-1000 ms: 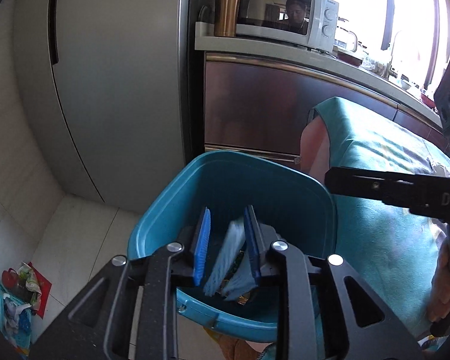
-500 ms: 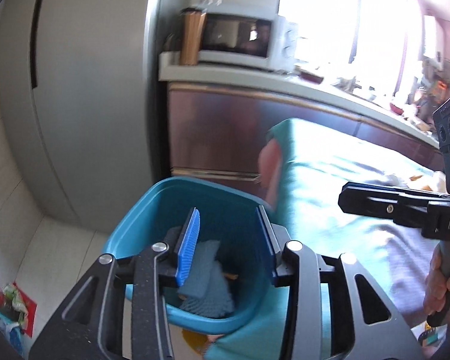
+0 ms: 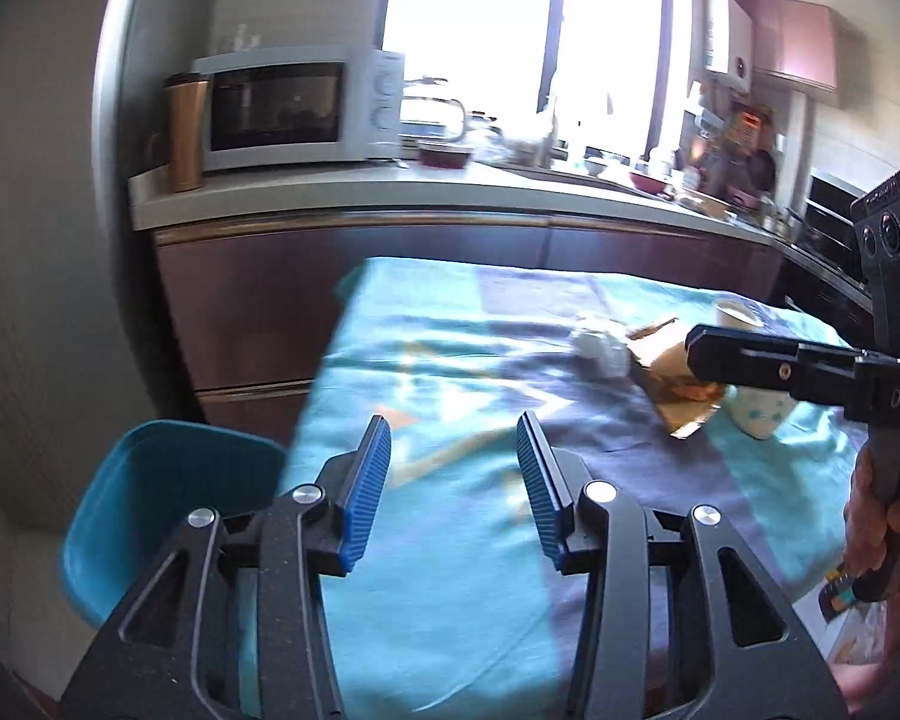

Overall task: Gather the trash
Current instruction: 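Move both tools back over the table, then grasp the second gold wrapper with the left tool while the right tool grips the tipped paper cup rim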

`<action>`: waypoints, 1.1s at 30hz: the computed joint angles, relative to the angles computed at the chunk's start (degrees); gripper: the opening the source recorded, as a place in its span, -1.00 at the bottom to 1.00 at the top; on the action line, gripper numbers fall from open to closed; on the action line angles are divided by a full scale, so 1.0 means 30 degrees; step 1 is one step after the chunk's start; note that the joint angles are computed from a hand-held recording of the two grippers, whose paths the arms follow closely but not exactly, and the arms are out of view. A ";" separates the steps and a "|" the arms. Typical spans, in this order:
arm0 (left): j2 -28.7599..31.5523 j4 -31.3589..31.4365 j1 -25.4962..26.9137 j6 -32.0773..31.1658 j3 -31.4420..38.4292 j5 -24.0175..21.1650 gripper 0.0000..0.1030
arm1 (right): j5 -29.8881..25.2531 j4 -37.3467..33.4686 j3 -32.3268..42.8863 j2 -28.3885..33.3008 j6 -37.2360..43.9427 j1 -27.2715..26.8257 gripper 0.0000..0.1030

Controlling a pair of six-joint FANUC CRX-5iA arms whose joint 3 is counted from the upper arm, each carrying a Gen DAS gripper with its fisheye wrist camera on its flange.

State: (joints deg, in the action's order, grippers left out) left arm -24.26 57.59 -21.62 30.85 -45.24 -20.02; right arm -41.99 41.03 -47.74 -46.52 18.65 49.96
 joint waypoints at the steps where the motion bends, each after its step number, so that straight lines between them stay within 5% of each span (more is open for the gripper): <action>1: 0.0175 -0.0037 -0.0513 0.0017 0.0110 0.0102 -0.15 | -0.0641 0.0390 -0.0236 -0.0571 -0.0497 0.0281 -0.35; 9: 0.2172 -0.0371 -0.3729 0.0139 0.1409 0.0458 -0.08 | -0.7427 0.3721 -0.1633 -0.4576 -0.3781 0.3305 -0.33; 17: 0.4875 -0.1845 -0.4397 0.1748 0.3570 -0.1025 -0.01 | -1.2757 0.5068 -0.2630 -0.7579 -0.5591 0.5381 -0.31; 28: 0.7362 -0.2852 -0.4659 0.3499 0.6170 -0.2817 0.08 | -0.9915 0.2282 -0.2858 -0.8150 -0.3472 0.0794 -0.31; 33: 0.8304 -0.3681 -0.4608 0.4826 0.7299 -0.3587 0.11 | -0.9955 0.1828 -0.2870 -0.8304 -0.3228 0.0710 -0.31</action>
